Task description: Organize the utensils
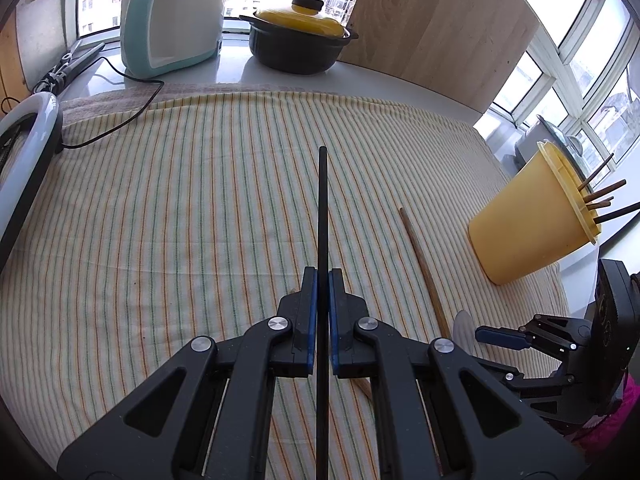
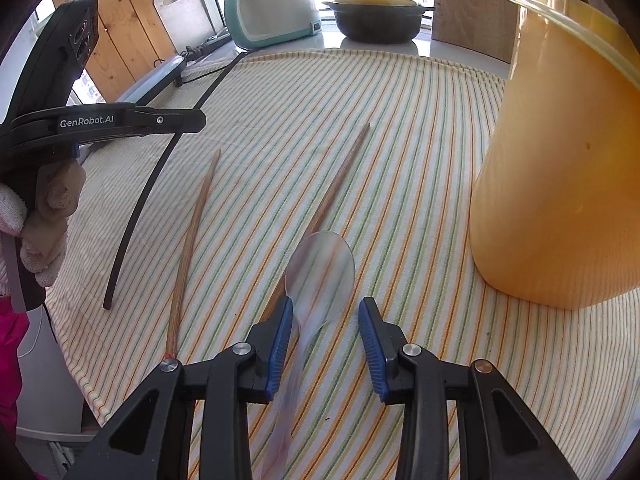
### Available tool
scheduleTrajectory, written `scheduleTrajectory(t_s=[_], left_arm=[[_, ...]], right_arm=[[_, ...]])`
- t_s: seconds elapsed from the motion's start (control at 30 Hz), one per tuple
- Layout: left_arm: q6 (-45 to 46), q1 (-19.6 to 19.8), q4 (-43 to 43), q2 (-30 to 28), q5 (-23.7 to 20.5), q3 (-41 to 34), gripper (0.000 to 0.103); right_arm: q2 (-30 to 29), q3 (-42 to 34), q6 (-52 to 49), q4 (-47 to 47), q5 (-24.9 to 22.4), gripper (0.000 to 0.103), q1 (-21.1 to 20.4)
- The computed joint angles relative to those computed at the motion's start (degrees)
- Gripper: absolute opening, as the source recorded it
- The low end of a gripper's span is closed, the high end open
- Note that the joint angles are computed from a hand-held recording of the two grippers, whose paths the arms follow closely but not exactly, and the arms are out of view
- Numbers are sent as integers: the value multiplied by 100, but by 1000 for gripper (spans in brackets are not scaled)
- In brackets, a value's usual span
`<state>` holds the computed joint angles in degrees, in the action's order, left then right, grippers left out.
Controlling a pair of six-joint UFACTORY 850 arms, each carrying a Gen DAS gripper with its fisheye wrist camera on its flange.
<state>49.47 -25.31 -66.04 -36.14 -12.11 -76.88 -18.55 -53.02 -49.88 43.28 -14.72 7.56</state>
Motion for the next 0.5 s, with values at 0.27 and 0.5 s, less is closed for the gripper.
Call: scheduleTrajectory(t_s=[0.27, 0.5], left_arm=[[345, 30, -367, 96, 9, 119, 3], [416, 27, -431, 138, 23, 149, 3]], right_arm=[[-82, -114, 1101, -1231, 267, 33, 186], [35, -30, 1698, -1733, 385, 11, 242]])
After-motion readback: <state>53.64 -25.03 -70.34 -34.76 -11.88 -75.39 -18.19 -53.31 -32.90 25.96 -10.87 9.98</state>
